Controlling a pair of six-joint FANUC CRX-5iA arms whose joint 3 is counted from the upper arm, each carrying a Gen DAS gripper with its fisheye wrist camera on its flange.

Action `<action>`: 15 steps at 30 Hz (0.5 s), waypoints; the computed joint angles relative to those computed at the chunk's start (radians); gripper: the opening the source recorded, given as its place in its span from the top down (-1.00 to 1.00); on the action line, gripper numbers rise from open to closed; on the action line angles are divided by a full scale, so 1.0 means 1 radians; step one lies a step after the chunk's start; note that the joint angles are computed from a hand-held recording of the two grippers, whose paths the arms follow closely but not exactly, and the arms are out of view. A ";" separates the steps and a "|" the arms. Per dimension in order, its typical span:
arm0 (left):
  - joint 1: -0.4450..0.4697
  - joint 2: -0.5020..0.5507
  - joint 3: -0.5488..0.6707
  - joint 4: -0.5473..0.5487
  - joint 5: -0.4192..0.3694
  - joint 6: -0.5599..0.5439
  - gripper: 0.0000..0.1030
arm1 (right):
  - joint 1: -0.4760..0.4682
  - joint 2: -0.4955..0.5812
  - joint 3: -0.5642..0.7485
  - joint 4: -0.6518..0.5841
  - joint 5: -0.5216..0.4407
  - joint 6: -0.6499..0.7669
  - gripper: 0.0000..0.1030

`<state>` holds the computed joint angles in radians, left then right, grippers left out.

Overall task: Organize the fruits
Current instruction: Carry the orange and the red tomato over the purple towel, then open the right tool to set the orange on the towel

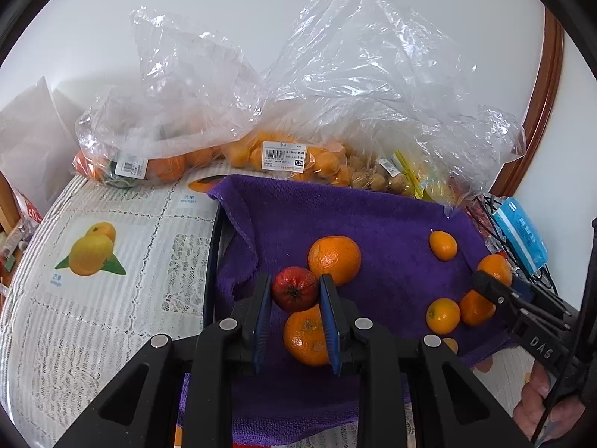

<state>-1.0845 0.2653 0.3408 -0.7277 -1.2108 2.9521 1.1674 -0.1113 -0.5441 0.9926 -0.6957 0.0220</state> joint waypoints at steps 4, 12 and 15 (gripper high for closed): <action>0.003 -0.003 -0.006 0.006 0.010 0.004 0.53 | 0.003 0.017 0.014 -0.031 -0.004 0.038 0.18; 0.000 0.007 0.004 0.006 0.000 -0.004 0.53 | 0.013 0.021 0.015 -0.025 -0.020 0.051 0.18; -0.002 0.010 0.008 0.004 -0.006 -0.008 0.53 | 0.013 0.020 0.013 -0.022 -0.020 0.051 0.18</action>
<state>-1.0863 0.2753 0.3489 -0.7240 -1.2165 2.9445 1.1804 -0.0913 -0.5309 0.9702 -0.7153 0.0732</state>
